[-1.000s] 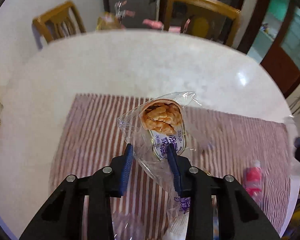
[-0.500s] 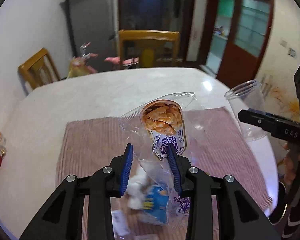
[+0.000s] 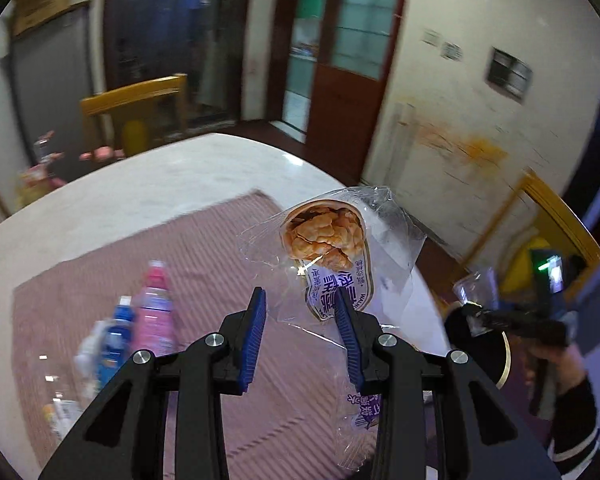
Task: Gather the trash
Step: 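Carry the clear cup and snack bag over the trash bin, then open both tools over the bin to drop the cup and snack bag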
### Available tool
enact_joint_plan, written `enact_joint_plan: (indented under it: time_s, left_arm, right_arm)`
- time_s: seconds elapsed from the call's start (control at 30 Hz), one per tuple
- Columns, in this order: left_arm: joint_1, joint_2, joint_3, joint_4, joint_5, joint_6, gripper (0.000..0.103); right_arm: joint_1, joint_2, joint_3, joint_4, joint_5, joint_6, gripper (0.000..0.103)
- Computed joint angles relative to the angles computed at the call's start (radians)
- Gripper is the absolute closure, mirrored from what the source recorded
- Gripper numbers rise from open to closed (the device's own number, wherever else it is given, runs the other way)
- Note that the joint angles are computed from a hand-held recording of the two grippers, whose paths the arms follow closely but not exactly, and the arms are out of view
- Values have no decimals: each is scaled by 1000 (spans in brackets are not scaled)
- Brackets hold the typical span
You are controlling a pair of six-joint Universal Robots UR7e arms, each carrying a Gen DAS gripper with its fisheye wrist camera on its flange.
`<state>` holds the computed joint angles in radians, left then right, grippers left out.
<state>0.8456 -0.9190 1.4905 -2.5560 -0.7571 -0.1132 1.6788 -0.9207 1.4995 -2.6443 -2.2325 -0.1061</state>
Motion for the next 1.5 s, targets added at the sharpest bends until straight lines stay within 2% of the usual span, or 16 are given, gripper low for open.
enact_joint_plan:
  time_s: [0.07,0.2,0.27,0.33,0.47,0.57,0.63,0.73,0.83,0.93,1.03,1.1,1.17,1.27,1.43,1.5]
  left_arm:
    - [-14,27,-16,25,-27,9,68]
    - [-32,68,-40,52,-57,21,69]
    - [-36,81,-49,58,-69,36,68]
    - [-43,104,-68,72,-83,46,68]
    - [-50,146,-103,109,-113,66,69]
    - [-57,183,-141,153,-153,89,68]
    - [-61,218,-179,176,-177,105,69]
    - [-58,295,-269,239,-238,154,69]
    - [-51,385,-381,318,-304,190,69]
    - [-53,539,-561,433,-359,234,69]
    - [-53,691,-728,530,-359,235,69]
    - [-50,816,-874,622,-344,235,58]
    - [-45,892,-963,688,-348,210,32]
    - [-49,885,-926,669,-372,169,9]
    - [-66,864,-875,612,-348,208,6]
    - [-64,827,-828,583,-354,197,6]
  right_arm:
    - [-51,-33,44,18,-17,58,43]
    - [-114,-50,89,12,-63,94,41]
    - [-129,-42,77,57,-112,123,24]
    - [-139,-40,76,56,-142,127,20]
    - [-160,-77,96,-18,-92,129,18]
    - [-186,-129,119,-70,-14,136,18]
    - [-188,-152,140,-126,-1,140,18]
    - [-182,-193,174,-263,-16,134,18]
    - [-186,-246,224,-428,5,135,18]
    - [-194,-273,243,-523,17,113,18]
    - [-188,-286,255,-591,14,101,18]
    - [-188,-290,260,-603,24,102,18]
    - [-189,-295,268,-605,35,102,18]
    - [-189,-300,286,-633,32,89,18]
    - [-197,-300,287,-625,49,113,18]
    - [-187,-293,280,-634,44,96,18]
